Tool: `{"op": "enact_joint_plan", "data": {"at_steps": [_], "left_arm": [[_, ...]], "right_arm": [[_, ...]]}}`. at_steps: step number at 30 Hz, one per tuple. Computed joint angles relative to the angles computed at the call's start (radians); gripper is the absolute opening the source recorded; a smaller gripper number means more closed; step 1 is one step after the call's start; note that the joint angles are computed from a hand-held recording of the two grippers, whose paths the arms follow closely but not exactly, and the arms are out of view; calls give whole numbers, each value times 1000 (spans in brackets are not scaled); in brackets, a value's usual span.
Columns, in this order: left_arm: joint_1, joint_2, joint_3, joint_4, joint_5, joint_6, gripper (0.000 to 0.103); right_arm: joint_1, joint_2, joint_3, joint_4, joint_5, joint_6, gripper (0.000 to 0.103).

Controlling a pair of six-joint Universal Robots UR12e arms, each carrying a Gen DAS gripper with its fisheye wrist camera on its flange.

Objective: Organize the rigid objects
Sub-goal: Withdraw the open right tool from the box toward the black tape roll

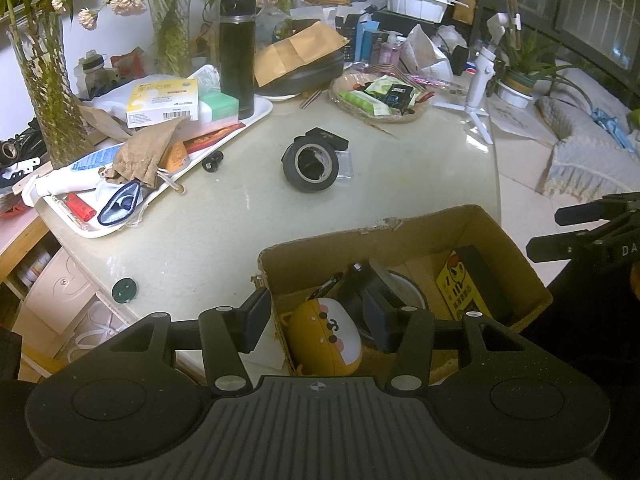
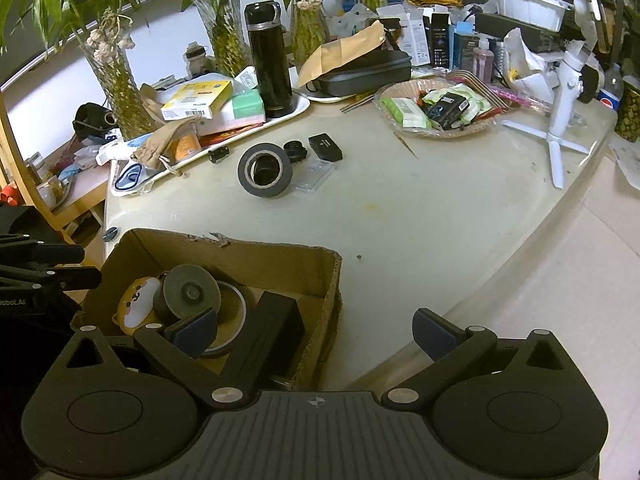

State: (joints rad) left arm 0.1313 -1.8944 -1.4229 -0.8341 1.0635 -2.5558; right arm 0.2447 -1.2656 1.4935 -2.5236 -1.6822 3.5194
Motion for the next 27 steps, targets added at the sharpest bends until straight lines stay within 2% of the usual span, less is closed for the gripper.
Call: {"op": "enact_joint_plan", "data": {"at_steps": [27], "left_arm": [[-4,-5,-8,65,-9,-3,50]], "right_arm": [[-1,5,-4,-14,-9,-1,103]]}}
